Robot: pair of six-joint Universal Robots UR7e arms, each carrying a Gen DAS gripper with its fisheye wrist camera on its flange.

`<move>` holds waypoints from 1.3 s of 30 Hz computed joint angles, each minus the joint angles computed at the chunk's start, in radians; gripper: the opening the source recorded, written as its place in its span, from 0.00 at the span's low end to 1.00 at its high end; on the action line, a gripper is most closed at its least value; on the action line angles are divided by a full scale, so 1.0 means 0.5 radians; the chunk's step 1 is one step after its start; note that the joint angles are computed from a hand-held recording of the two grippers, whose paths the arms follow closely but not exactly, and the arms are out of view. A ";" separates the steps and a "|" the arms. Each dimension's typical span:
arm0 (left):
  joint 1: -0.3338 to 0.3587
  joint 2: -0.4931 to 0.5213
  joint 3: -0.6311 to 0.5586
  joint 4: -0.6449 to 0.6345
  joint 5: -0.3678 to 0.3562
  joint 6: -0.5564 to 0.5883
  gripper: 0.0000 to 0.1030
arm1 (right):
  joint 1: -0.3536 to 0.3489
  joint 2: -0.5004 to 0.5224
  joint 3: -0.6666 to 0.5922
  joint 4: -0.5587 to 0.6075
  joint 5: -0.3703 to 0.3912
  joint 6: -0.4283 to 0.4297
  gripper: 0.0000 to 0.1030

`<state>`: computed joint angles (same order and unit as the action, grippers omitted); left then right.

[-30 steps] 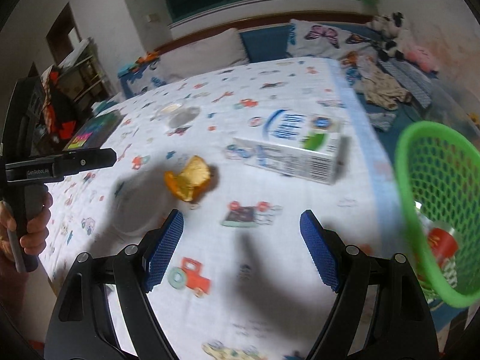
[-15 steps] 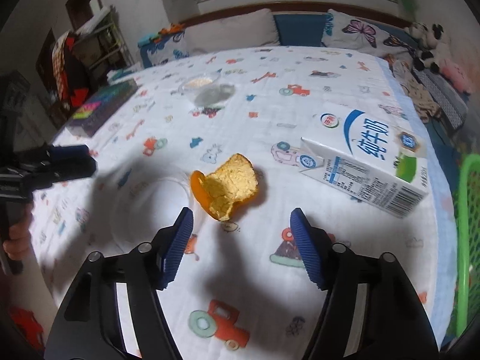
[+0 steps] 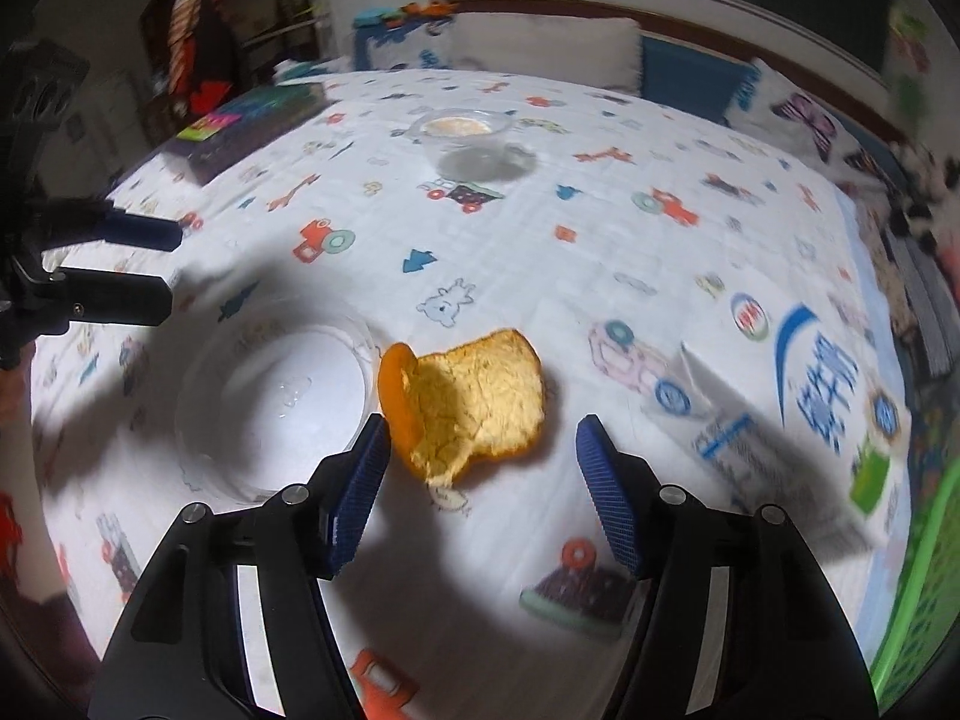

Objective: Collect trash
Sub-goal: 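Grasp the orange peel with the right gripper while the left gripper grasps the clear round lid, then carry the orange peel with the right gripper while the left gripper carries the lid to the basket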

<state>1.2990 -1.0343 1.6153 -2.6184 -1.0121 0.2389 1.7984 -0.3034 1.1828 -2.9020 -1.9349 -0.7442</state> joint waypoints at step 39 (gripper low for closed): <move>-0.081 0.236 -0.008 0.024 0.071 0.399 0.91 | -0.027 -0.413 0.714 -0.638 0.074 0.343 0.38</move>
